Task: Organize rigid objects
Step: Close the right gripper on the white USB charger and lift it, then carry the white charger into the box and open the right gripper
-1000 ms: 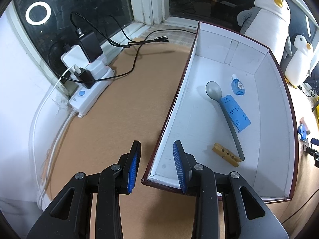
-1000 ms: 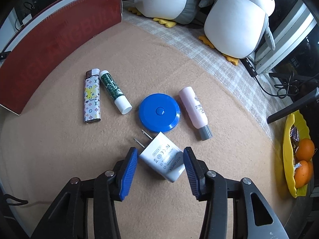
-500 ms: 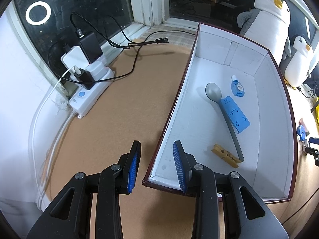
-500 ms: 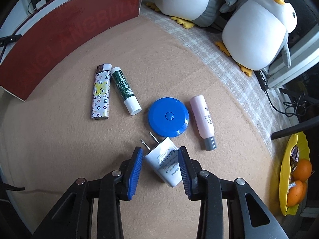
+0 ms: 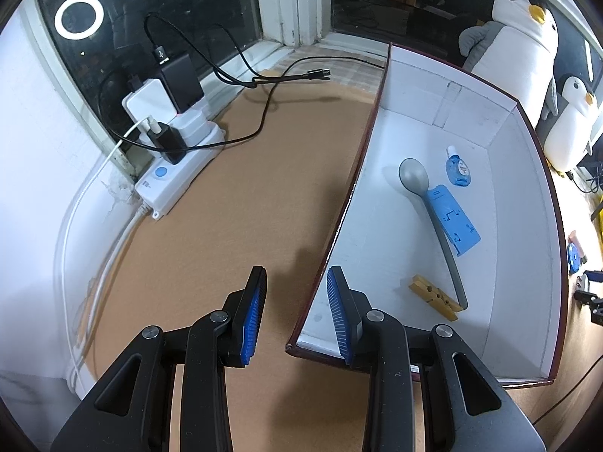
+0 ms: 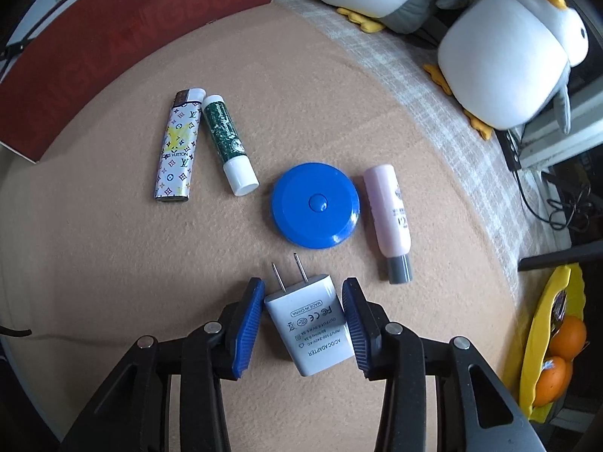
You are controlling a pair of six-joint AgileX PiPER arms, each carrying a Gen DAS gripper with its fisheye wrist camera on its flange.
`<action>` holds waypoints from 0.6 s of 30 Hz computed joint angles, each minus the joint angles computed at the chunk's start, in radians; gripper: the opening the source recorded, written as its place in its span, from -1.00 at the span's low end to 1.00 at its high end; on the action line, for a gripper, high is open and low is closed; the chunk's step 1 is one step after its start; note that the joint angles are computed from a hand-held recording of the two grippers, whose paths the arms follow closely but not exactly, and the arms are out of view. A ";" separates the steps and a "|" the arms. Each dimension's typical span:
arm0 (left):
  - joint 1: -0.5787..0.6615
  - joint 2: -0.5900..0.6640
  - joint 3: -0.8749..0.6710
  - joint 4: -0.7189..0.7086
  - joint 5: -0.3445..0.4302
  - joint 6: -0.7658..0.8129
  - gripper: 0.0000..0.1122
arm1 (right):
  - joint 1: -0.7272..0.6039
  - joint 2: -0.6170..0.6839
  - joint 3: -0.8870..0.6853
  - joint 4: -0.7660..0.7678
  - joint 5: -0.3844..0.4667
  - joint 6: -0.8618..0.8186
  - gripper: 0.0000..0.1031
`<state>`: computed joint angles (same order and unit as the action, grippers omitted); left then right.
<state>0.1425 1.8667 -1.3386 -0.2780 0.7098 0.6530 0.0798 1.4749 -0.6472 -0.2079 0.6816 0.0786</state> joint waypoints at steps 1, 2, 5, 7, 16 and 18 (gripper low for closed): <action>0.001 0.001 0.000 -0.002 0.001 0.001 -0.44 | 0.002 -0.012 0.015 -0.006 -0.007 0.024 -0.25; 0.001 0.001 0.000 -0.003 0.001 0.003 -0.44 | 0.009 -0.025 0.030 -0.020 -0.013 0.062 -0.25; -0.001 0.005 -0.002 -0.008 0.000 0.009 -0.50 | 0.031 -0.069 0.076 -0.052 -0.022 0.160 -0.26; -0.004 0.012 -0.007 -0.013 0.000 0.013 -0.51 | 0.058 -0.088 0.098 -0.080 -0.017 0.252 -0.26; -0.004 0.036 -0.031 -0.047 0.007 0.047 -0.58 | 0.203 -0.166 0.060 -0.116 0.090 0.487 -0.29; -0.002 0.042 -0.037 -0.056 0.010 0.056 -0.58 | 0.236 -0.192 0.018 -0.111 0.123 0.521 -0.29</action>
